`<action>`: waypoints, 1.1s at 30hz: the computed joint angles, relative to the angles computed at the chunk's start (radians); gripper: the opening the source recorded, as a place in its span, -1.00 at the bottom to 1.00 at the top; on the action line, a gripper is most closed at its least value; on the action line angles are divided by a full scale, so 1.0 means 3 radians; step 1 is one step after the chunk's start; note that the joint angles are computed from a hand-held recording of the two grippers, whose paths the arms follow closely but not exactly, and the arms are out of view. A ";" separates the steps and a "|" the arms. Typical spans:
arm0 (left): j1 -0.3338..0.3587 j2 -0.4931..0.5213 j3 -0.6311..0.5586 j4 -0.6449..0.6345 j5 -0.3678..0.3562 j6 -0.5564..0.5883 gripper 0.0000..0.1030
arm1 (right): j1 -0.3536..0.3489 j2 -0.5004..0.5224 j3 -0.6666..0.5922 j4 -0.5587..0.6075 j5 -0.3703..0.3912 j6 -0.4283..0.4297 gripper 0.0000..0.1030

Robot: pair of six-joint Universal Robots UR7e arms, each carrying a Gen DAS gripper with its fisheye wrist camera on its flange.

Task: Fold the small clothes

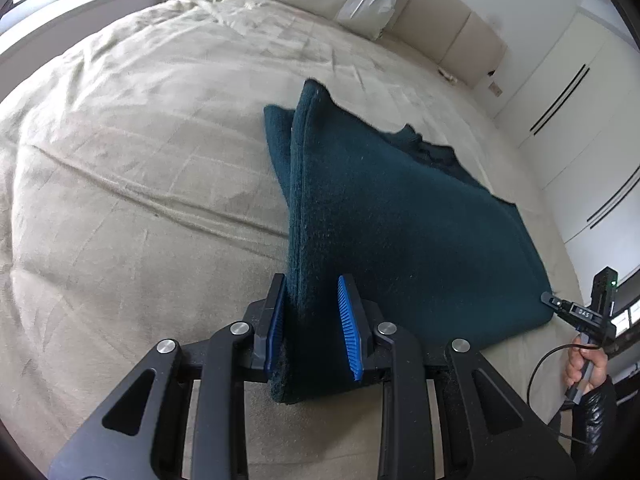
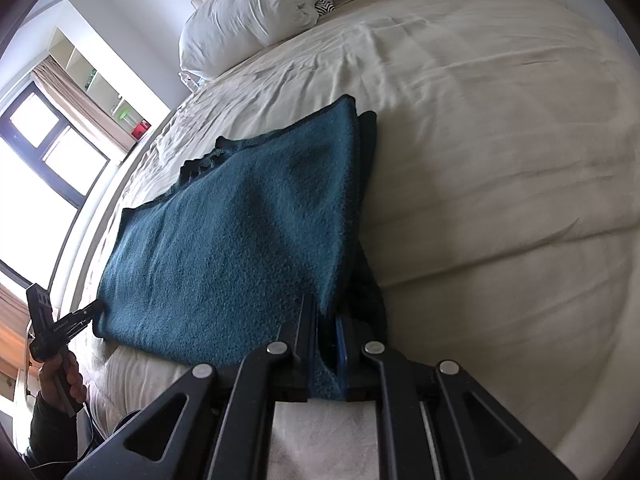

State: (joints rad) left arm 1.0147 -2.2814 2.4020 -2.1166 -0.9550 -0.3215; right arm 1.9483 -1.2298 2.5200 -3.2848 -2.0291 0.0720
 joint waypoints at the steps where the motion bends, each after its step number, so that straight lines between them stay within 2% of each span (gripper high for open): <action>1: -0.0026 -0.0021 0.0008 0.0015 0.0025 0.0007 -0.52 | 0.0000 -0.0002 -0.0002 0.0002 -0.0002 -0.0001 -0.78; 7: -0.0407 -0.0233 0.0098 0.0281 0.0426 -0.0087 -0.57 | 0.0023 0.0018 0.0004 -0.0038 -0.0034 0.0008 -0.78; 9: -0.0397 -0.0205 0.0099 0.0322 0.0409 -0.0051 -0.57 | 0.0022 0.0019 0.0003 -0.0034 -0.0032 0.0007 -0.78; 12: -0.0358 -0.0209 0.0105 0.0303 0.0366 -0.0033 -0.75 | 0.0026 0.0026 -0.0002 -0.0035 -0.0042 0.0005 -0.78; 16: -0.0315 -0.0210 0.0085 0.0275 0.0386 -0.0078 -0.75 | 0.0027 0.0024 -0.0011 -0.0005 -0.0043 0.0019 -0.78; 20: -0.0048 -0.0088 0.0024 0.0069 0.0142 -0.0065 -0.74 | 0.0029 0.0018 -0.0016 0.0007 -0.0044 0.0012 -0.78; 25: -0.0254 -0.0206 0.0068 0.0134 0.0248 -0.0031 -0.75 | 0.0031 0.0020 -0.0014 0.0002 -0.0049 0.0014 -0.78; 26: -0.0277 -0.0212 0.0069 0.0135 0.0250 -0.0012 -0.90 | 0.0032 0.0019 -0.0014 0.0002 -0.0053 0.0014 -0.78; 29: -0.0411 -0.0233 0.0065 0.0339 0.0336 -0.0029 -0.92 | 0.0056 0.0029 -0.0022 0.0002 -0.0093 -0.0002 -0.84; 33: -0.0529 -0.0321 0.0047 0.0444 0.0251 -0.0018 -0.93 | 0.0102 0.0003 -0.0016 -0.0035 -0.0142 -0.0008 -0.86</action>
State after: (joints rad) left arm 0.8559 -2.3779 2.4161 -1.9833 -0.8797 -0.3268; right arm 1.9788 -1.2290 2.5151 -3.2953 -2.0718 0.0697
